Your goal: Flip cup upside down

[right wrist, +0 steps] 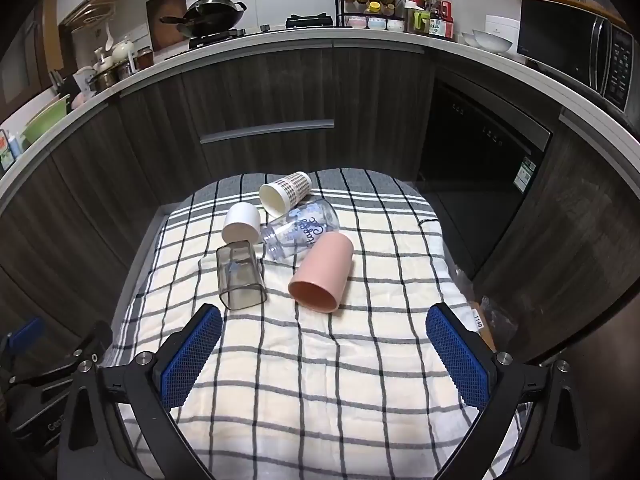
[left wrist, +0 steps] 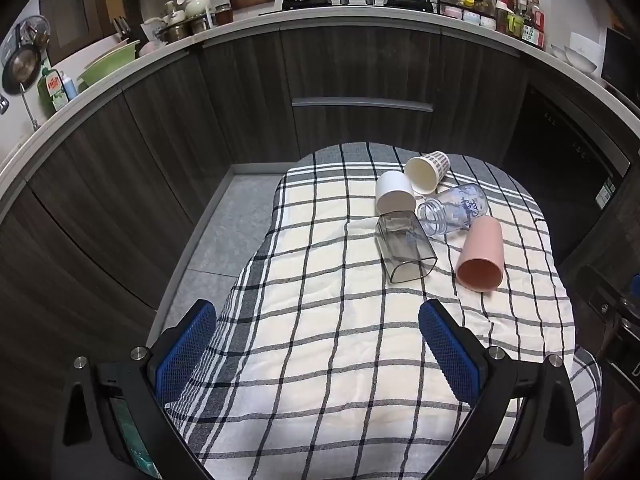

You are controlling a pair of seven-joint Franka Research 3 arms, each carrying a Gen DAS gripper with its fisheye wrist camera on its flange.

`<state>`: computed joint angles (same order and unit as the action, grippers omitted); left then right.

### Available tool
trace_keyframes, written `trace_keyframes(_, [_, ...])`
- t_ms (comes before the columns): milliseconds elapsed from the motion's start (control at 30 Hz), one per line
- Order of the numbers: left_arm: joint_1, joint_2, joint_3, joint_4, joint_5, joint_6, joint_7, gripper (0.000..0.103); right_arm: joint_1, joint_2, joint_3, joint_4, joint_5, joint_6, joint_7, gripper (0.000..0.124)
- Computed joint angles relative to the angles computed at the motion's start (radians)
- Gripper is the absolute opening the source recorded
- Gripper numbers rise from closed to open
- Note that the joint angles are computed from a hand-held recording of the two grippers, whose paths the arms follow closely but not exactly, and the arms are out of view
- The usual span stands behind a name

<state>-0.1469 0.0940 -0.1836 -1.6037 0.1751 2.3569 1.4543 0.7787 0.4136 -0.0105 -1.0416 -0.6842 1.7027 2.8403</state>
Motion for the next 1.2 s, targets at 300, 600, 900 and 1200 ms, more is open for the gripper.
trace_keyframes(300, [0.0,0.007,-0.001,0.01,-0.003,-0.007,0.003,0.103,0.0,-0.002,0.001,-0.005,-0.002,0.003,0.002,0.102])
trace_keyframes(600, [0.001,0.007,0.0,0.01,-0.005,-0.008,0.007,0.103,-0.001,-0.002,0.001,-0.007,-0.001,0.005,0.001,0.102])
trace_keyframes(900, [0.002,0.004,0.0,0.005,-0.011,-0.007,0.01,0.103,-0.002,-0.005,0.002,-0.011,-0.001,0.006,0.001,0.102])
trace_keyframes(1200, [0.002,0.002,0.0,-0.002,-0.011,-0.004,0.007,0.103,0.0,0.0,0.0,-0.001,0.003,0.002,-0.001,0.102])
